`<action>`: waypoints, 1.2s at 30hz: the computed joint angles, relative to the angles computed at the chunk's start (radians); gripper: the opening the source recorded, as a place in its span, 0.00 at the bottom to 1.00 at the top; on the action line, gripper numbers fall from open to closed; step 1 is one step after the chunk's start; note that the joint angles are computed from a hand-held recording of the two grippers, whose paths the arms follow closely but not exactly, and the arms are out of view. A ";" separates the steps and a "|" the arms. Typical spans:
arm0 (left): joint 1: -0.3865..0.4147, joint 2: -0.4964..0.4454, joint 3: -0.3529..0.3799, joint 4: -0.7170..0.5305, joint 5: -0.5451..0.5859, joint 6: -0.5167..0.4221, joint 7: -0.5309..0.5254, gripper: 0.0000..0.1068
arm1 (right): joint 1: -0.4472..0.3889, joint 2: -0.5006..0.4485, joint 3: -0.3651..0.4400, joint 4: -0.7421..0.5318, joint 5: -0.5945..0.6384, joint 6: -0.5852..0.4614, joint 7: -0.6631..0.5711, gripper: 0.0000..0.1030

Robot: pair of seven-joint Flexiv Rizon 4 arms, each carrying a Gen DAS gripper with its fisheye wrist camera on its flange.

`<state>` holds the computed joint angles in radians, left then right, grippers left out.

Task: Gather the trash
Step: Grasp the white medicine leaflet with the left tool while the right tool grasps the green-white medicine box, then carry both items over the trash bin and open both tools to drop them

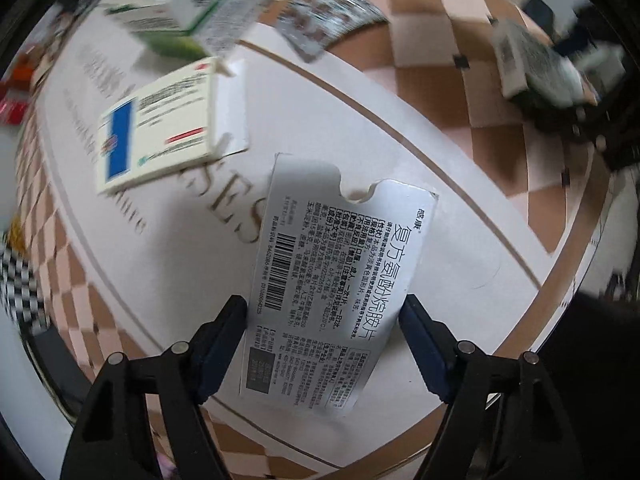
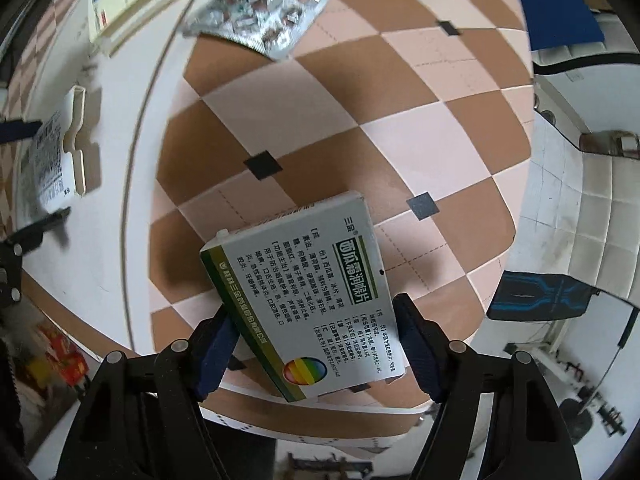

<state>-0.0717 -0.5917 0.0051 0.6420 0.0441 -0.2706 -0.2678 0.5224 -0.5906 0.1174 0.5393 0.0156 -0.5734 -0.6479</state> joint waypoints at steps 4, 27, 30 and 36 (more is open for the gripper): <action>0.042 0.017 -0.003 -0.002 -0.073 0.006 -0.133 0.71 | 0.014 0.089 0.002 0.143 -0.013 0.142 0.089 0.74; 0.325 0.515 0.119 0.659 -0.380 0.102 -0.219 0.71 | 0.462 0.163 0.072 0.253 -0.310 0.287 0.814 0.73; 0.347 0.543 0.146 0.717 -0.331 0.058 -0.214 0.71 | 0.490 0.163 0.091 0.305 -0.274 0.346 0.887 0.73; 0.359 0.561 0.169 0.865 -0.221 0.054 -0.275 0.71 | 0.469 0.194 0.150 0.529 -0.166 0.593 0.993 0.73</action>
